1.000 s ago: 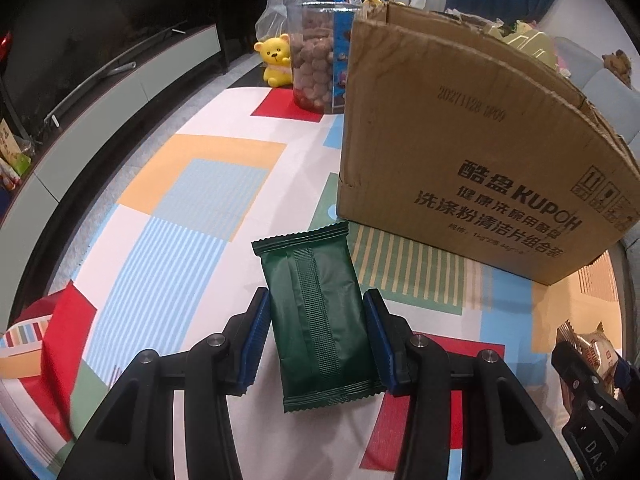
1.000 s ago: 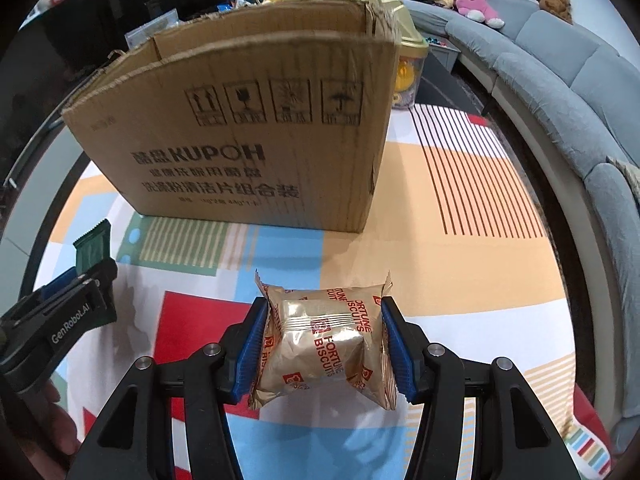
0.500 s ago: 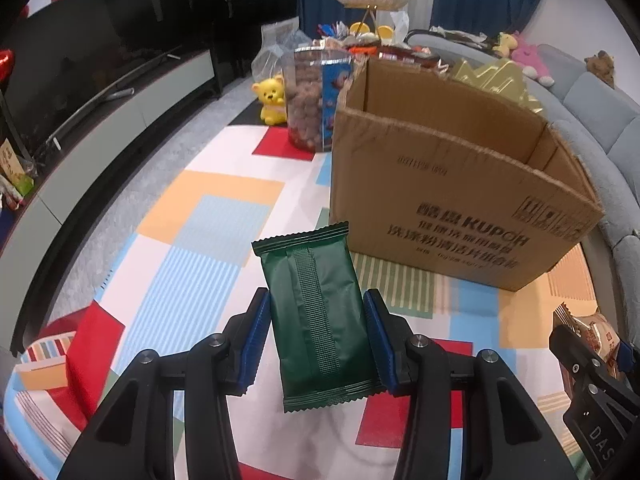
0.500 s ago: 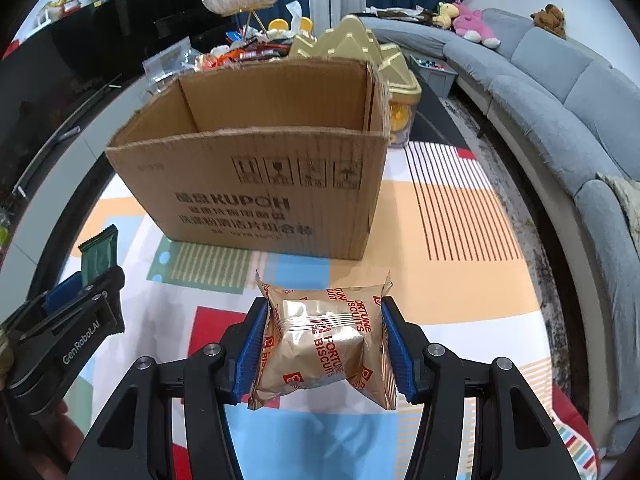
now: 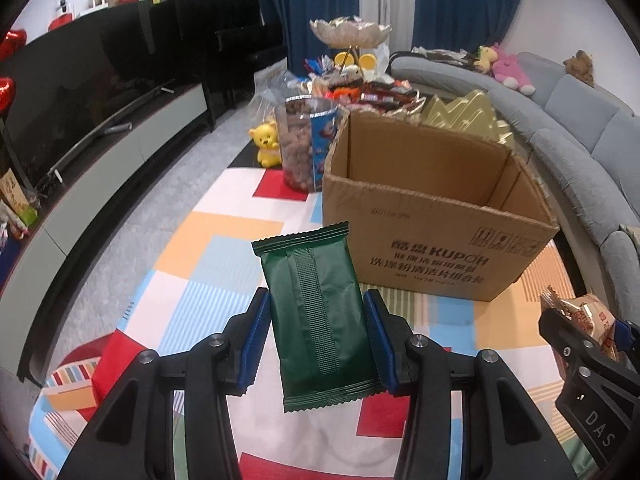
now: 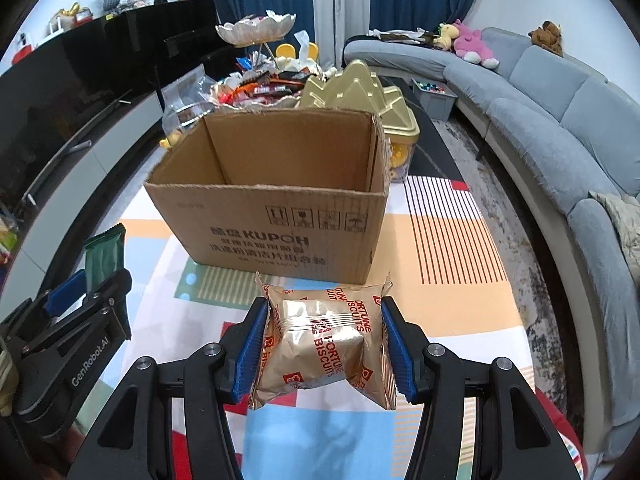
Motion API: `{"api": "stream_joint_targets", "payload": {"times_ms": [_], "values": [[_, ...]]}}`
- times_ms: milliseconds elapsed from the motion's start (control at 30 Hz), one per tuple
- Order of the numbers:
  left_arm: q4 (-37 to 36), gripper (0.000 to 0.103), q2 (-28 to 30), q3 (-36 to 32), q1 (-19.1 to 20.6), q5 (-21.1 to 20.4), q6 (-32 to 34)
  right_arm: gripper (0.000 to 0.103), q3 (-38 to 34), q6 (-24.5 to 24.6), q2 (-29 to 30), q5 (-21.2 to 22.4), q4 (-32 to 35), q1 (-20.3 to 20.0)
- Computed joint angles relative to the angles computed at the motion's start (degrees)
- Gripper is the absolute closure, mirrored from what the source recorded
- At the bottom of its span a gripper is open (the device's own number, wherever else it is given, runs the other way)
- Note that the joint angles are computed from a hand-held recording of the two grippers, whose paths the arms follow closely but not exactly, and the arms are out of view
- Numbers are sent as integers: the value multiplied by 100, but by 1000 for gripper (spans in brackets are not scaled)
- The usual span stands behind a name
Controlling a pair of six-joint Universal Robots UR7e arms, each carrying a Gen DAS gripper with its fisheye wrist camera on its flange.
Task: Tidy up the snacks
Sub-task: 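Lift and carry the green bar with the left tool while the right carries the biscuit packet over the box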
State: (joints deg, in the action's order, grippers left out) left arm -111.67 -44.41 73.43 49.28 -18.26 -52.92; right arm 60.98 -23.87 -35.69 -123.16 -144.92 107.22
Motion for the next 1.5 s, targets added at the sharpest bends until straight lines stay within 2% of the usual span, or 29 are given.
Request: {"api": "stream_joint_targets", "payload": {"times_ms": [300, 867, 1033, 1233, 1500], "values": [[-694, 57, 10, -64, -153, 243, 847, 47, 37, 6, -121, 97, -74, 99], [-2743, 57, 361, -514, -246, 271, 3277, 47, -443, -130, -20, 222, -160, 260], [-3532, 57, 608, -837, -221, 213, 4325, 47, -708, -179, 105, 254, -143, 281], [-3785, 57, 830, -1269, -132, 58, 4837, 47, -1143, -283, 337, 329, -77, 304], [-3705, 56, 1121, -1915, 49, -213, 5299, 47, -1954, -446, 804, 406, 140, 304]]}}
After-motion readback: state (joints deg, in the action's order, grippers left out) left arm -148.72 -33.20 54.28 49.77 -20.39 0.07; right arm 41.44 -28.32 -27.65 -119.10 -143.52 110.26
